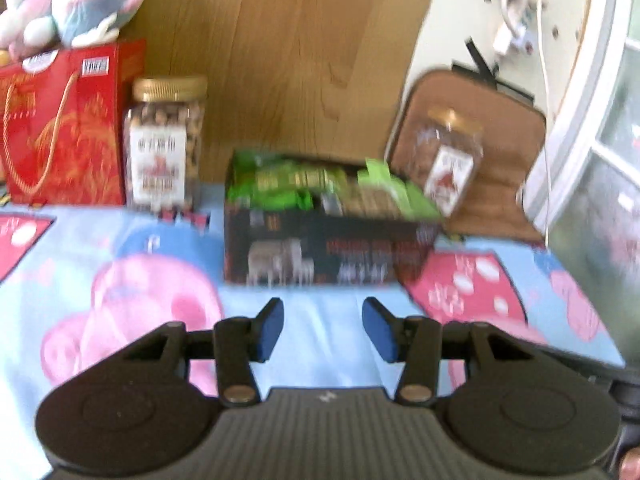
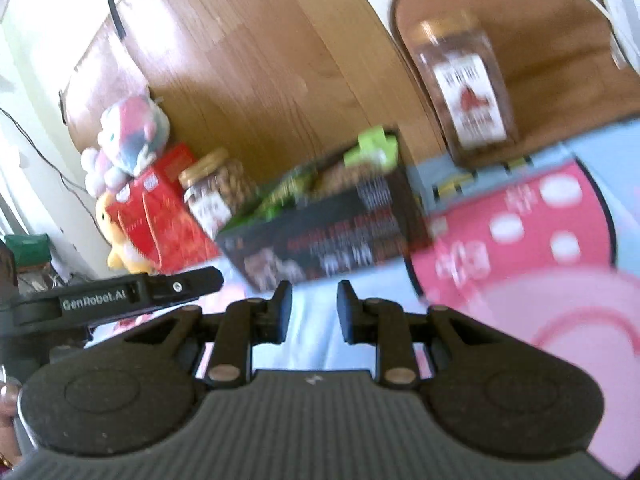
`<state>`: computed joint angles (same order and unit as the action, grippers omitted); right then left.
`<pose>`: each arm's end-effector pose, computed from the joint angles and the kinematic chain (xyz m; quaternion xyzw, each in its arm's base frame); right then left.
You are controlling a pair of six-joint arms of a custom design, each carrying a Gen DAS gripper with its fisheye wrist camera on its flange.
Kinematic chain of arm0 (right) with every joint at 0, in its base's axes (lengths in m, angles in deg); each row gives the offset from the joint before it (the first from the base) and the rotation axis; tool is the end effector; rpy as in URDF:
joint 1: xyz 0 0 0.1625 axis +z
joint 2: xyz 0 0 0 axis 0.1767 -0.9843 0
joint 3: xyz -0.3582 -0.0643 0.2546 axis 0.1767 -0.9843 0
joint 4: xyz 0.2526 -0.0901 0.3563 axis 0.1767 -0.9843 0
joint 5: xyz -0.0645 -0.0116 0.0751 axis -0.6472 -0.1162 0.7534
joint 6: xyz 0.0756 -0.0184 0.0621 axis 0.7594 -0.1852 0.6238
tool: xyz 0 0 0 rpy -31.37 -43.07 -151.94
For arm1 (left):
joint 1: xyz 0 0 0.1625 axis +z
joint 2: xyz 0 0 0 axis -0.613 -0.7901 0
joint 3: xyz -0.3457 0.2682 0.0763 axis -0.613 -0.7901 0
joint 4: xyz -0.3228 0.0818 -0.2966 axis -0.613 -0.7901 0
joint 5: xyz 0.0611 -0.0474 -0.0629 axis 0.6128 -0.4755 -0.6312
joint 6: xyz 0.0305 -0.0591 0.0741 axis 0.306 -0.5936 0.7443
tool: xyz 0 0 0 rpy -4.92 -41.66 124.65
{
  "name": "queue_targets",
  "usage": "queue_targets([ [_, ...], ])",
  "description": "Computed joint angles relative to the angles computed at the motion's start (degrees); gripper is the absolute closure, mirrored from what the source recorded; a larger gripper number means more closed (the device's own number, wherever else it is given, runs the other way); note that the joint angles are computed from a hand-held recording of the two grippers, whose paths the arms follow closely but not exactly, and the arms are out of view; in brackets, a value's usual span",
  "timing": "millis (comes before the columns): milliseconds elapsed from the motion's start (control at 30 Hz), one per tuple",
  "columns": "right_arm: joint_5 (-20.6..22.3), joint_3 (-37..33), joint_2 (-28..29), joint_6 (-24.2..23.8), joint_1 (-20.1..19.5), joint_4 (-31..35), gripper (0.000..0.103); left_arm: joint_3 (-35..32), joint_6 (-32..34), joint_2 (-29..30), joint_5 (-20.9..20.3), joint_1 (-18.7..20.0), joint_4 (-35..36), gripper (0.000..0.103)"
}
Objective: Organize snacks
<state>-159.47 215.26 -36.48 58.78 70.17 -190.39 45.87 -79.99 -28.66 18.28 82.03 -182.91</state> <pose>0.0483 -0.5328 0.2701 0.0686 -0.8610 0.4933 0.1031 -0.3521 -0.6075 0.0332 0.2761 0.8929 -0.3078 0.1784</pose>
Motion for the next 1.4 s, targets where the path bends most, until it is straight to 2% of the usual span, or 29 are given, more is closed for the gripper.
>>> queue_targets([
  [100,-0.82,2.61,-1.05,0.42,0.09,-1.17,0.075,3.10,-1.03,-0.83,2.13,-1.31,0.02,0.058],
  [267,-0.55,5.66,-2.90,0.99,0.69,-3.54,0.067,7.65,-3.54,-2.58,4.39,-3.32,-1.44,0.051],
  [333,-0.63,7.24,-3.55,0.48,0.86,-5.08,0.066,9.08,-4.04,-2.96,5.36,-4.13,-2.37,0.045],
  [433,-1.22,9.34,-4.40,-0.47,1.05,-6.37,0.066,11.02,-4.84,-3.49,6.58,-5.15,-3.06,0.044],
  [500,-1.48,10.42,-4.54,-0.62,1.09,-7.27,0.063,11.87,-5.42,-3.60,7.25,-5.72,-3.06,0.043],
  [667,-2.00,12.41,-4.15,0.23,1.49,-9.94,0.063,13.64,-6.20,-3.85,9.35,-6.95,-3.15,0.043],
  [800,-2.49,13.19,-3.79,0.17,1.79,-11.45,0.062,14.76,-6.59,-3.73,11.10,-7.65,-4.26,0.033],
  [833,-2.78,13.31,-3.65,0.17,1.91,-11.70,0.059,15.03,-6.74,-3.61,11.64,-7.80,-4.71,0.031],
  [900,-3.43,13.53,-3.21,0.03,2.12,-12.57,0.056,15.30,-6.87,-3.51,12.18,-7.87,-5.09,0.031],
  [1067,-3.70,14.27,-2.79,-0.24,2.12,-13.64,0.055,15.59,-7.92,-3.24,13.23,-8.05,-4.76,0.031],
  [1200,-4.38,14.59,-1.72,-0.56,2.60,-16.78,0.049,15.53,-8.24,-2.81,14.41,-8.35,-4.68,0.031],
  [1300,-5.09,14.54,-0.86,-1.03,2.93,-18.88,0.048,15.45,-8.25,-2.63,14.84,-8.33,-4.65,0.026],
  [1333,-5.17,14.49,-0.71,-1.08,2.90,-19.19,0.048,15.38,-8.30,-2.41,15.48,-8.41,-4.81,0.019],
  [1400,-5.14,14.35,-0.52,-1.02,2.76,-19.23,0.048,15.30,-8.25,-1.91,16.65,-8.52,-5.90,0.012],
])
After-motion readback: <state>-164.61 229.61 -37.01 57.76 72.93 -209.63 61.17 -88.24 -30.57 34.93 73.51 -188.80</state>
